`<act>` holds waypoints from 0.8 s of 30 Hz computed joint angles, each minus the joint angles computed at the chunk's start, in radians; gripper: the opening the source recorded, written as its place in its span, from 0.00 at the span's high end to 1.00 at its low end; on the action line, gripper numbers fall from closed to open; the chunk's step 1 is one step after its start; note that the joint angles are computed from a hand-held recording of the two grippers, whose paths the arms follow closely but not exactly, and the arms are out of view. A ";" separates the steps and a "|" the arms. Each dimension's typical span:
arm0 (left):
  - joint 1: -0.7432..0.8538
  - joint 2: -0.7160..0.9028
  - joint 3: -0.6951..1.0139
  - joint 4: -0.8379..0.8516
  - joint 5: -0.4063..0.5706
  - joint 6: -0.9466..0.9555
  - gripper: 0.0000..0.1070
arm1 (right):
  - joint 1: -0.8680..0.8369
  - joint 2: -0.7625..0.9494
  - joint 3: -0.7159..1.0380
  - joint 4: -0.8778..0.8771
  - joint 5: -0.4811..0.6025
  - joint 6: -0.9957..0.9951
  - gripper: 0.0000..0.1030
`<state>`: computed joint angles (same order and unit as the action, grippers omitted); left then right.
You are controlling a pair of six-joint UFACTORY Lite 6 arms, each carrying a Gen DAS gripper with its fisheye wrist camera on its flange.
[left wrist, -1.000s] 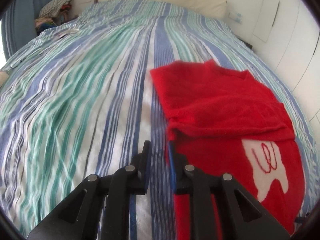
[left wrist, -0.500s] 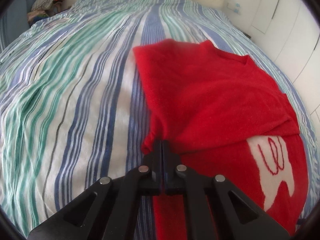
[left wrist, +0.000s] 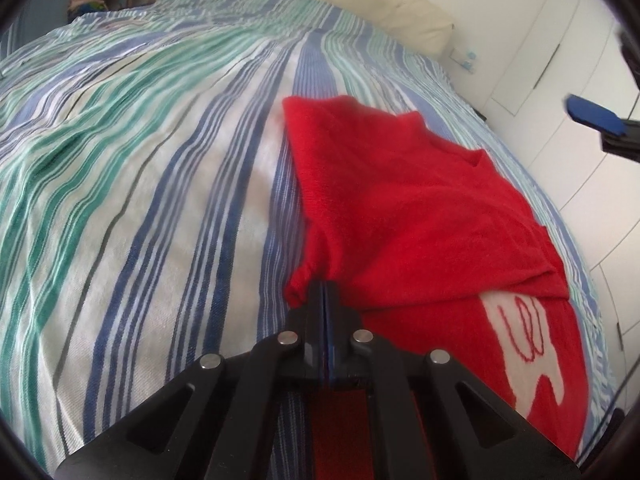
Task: Fold small clothes
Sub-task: 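Lay the sleeve across the sweater body with the left gripper and release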
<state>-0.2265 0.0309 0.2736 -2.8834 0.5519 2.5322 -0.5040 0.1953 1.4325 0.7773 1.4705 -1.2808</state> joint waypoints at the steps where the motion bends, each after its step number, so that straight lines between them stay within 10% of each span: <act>1: 0.006 0.002 -0.005 0.007 0.012 -0.004 0.98 | 0.105 0.078 0.047 0.019 -0.075 0.030 0.28; 10: 0.055 0.028 -0.029 0.086 0.107 -0.061 0.98 | 0.637 0.704 0.619 -0.271 -0.363 0.391 0.39; 11: 0.055 0.026 -0.031 0.084 0.108 -0.061 0.98 | 0.663 0.784 0.712 -0.324 -0.324 0.437 0.48; 12: 0.053 0.023 -0.034 0.078 0.112 -0.059 0.98 | 0.687 0.827 0.764 -0.380 -0.312 0.449 0.99; 21: 0.081 0.022 -0.047 0.114 0.135 -0.095 0.98 | 0.694 0.777 0.605 -0.356 -0.603 0.500 0.95; 24: 0.198 0.042 -0.030 0.324 0.169 -0.230 0.98 | 0.628 0.706 0.547 -0.202 -0.559 0.438 0.68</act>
